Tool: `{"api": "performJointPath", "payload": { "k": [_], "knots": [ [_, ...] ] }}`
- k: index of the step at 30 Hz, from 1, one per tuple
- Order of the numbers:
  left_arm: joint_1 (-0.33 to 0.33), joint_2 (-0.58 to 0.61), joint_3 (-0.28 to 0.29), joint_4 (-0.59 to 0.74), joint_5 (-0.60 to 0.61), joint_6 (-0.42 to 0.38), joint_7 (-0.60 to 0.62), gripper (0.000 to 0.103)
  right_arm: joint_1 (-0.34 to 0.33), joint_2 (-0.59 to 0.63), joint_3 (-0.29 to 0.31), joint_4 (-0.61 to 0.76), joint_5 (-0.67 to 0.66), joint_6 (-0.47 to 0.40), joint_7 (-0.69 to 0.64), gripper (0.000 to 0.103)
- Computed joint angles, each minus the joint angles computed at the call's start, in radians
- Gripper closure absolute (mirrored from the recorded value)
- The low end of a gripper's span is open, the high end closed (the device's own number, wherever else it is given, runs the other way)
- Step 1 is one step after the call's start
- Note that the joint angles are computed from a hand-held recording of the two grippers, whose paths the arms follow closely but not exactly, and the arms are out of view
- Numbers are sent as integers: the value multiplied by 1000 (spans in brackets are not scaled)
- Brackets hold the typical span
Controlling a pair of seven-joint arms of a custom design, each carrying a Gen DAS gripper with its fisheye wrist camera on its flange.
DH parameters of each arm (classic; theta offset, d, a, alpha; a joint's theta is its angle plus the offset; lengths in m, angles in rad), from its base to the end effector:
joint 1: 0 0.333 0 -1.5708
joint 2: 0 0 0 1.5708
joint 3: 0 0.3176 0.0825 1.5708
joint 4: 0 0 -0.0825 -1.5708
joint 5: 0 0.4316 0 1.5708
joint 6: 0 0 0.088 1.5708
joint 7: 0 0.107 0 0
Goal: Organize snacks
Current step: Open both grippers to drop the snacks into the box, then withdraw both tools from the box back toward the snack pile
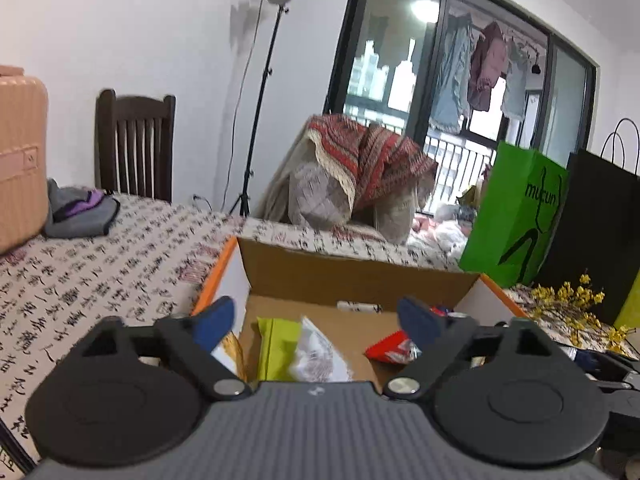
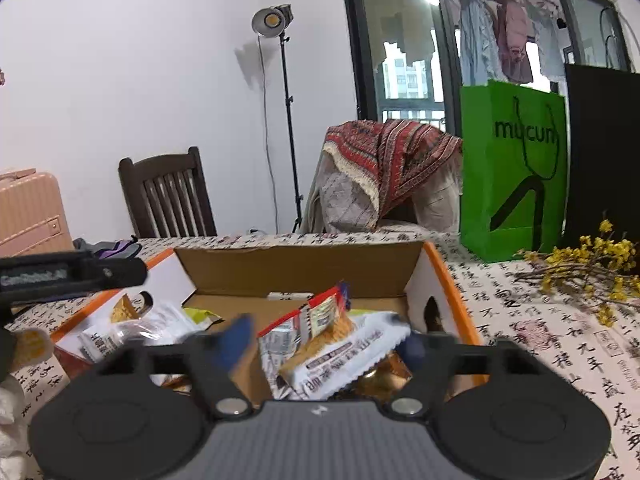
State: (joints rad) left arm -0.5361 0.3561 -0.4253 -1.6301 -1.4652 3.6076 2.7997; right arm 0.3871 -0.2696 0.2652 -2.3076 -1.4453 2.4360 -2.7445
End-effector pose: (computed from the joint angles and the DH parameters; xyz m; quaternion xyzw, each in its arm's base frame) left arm 0.5166 -0.4494 0.4926 -0.4920 0.6594 -0.5157 0.2391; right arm 0.4295 0.3311 0.4727 -0.5008 0.6609 -0.4068 0.3834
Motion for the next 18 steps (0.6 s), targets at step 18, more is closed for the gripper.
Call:
{"api": "performJointPath", "payload": {
  "k": [18],
  "knots": [
    [20,-45,-24,-2,-93,4,48,0,17,-33,20,10,102,-89,-125,0]
  ]
}}
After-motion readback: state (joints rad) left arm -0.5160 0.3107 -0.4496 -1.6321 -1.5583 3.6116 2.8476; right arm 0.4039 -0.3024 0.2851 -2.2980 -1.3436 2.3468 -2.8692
